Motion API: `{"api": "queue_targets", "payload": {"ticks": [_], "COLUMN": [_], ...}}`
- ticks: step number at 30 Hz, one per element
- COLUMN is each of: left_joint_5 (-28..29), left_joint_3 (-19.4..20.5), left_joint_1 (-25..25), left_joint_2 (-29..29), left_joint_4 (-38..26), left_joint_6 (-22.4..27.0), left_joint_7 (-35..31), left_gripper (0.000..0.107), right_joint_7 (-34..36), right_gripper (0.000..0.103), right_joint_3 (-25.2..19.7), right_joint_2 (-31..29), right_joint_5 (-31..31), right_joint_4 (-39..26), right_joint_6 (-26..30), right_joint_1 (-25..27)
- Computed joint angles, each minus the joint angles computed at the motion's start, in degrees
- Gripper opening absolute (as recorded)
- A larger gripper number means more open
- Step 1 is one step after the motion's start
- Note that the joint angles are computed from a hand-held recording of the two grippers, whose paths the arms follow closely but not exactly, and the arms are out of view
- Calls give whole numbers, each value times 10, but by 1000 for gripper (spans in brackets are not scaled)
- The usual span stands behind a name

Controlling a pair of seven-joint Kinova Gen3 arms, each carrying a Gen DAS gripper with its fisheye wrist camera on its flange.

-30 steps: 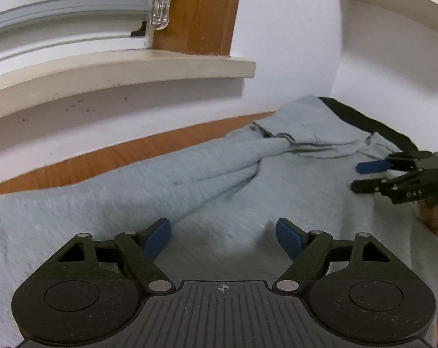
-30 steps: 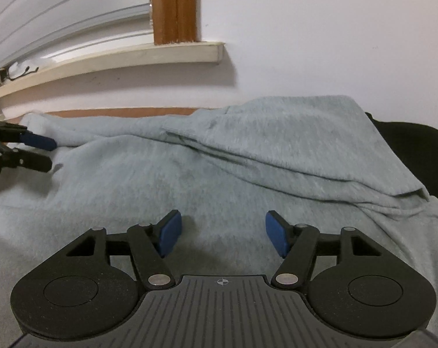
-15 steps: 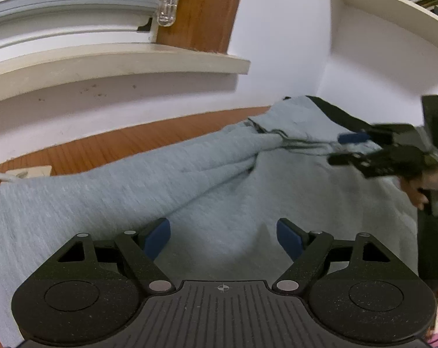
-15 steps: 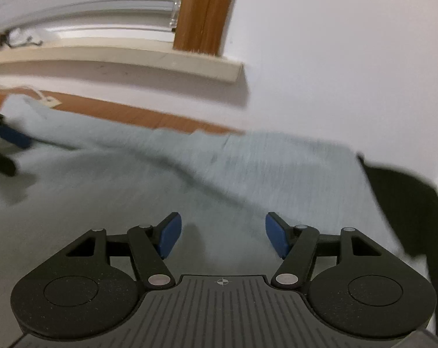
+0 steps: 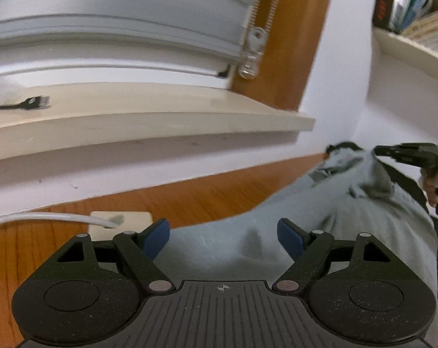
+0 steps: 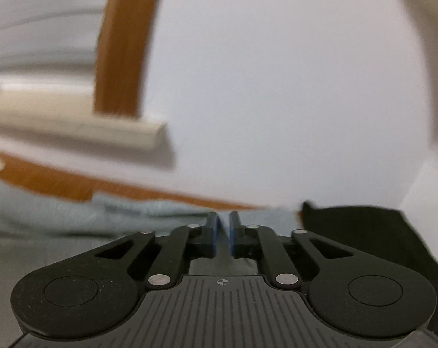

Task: Fold clothes
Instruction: 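Grasp the grey sweatshirt edge with the right gripper and lift it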

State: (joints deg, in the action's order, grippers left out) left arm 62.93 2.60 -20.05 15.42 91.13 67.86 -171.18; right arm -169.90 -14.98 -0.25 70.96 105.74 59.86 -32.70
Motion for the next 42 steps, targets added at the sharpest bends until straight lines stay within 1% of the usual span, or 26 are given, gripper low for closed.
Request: {"api": "queue_targets", "payload": {"ticks": [2,4,5,7,8,10,12,13,15,17,19,20,21,22,23,25,27,30,32,34,37,38,39,40,41,42], "left_joint_5": [-2,-15,-16,-18,-19,-22,-28,-30,-32,-33,-34,-34,-34,-35,-36,-35,-35,-34,-32,-31,-27,-26,-24,-23,-21,-18], "left_joint_3": [0,-4,3,4,4,3,1,1,1,2,3,3,4,4,4,5,5,5,5,5,5,4,4,4,3,3], "left_joint_1": [0,10,6,10,12,14,16,16,15,13,12,11,11,11,11,12,12,12,12,11,8,7,7,6,5,4], "left_joint_2": [9,6,4,-2,-5,-9,-7,-6,-3,-1,0,0,0,0,0,0,0,0,-1,-1,-1,-1,-1,-1,-2,-2], "left_joint_4": [-6,-6,-2,6,10,17,16,16,14,13,12,12,13,13,13,14,14,16,17,18,18,18,18,19,19,20], "left_joint_6": [-2,-15,-23,-37,-43,-51,-55,-56,-55,-54,-52,-53,-53,-53,-54,-57,-58,-59,-60,-59,-56,-55,-53,-52,-50,-50], "left_joint_7": [1,-2,-14,-29,-35,-45,-42,-39,-34,-34,-34,-35,-36,-36,-37,-37,-37,-38,-39,-41,-43,-43,-44,-44,-45,-49], "left_gripper": [84,84,84,84,84,84,84,84,84,84,84,84,84,84,84,84,84,84,84,84,84,84,84,84,84,84], "right_joint_7": [-37,-52,-49,-15,8,54,87,103,135,167,196,204,206,200,184,137,91,21,-8,-29,-55,-60,-63,-66,-68,-68], "right_gripper": [0,0,0,2,6,16,52,56,56,55,52,45,23,9,2,1,1,1,1,1,1,1,1,1,2,6], "right_joint_3": [-6,-4,-4,3,8,11,12,12,10,13,18,21,26,23,26,27,19,-1,-5,-42,-119,-133,-136,-128,-114,-91], "right_joint_2": [2,-3,-4,-5,-4,-2,-1,1,8,18,24,26,26,26,25,17,6,5,-1,-6,-22,-24,-22,-20,-14,-9], "right_joint_5": [26,23,17,-16,-38,-74,-96,-103,-112,-127,-145,-152,-158,-158,-148,-111,-80,-15,0,27,34,31,24,16,7,-4], "right_joint_4": [6,8,8,5,3,3,10,13,14,5,-4,-8,-10,-10,-6,9,19,30,33,42,50,49,47,44,39,36], "right_joint_6": [37,45,46,20,-3,-45,-89,-105,-123,-129,-130,-132,-137,-142,-144,-140,-119,-49,-2,44,114,137,161,184,207,221], "right_joint_1": [-7,-7,-5,2,8,15,19,20,19,17,16,16,18,26,23,13,9,-5,-18,7,80,95,103,100,87,63]}}
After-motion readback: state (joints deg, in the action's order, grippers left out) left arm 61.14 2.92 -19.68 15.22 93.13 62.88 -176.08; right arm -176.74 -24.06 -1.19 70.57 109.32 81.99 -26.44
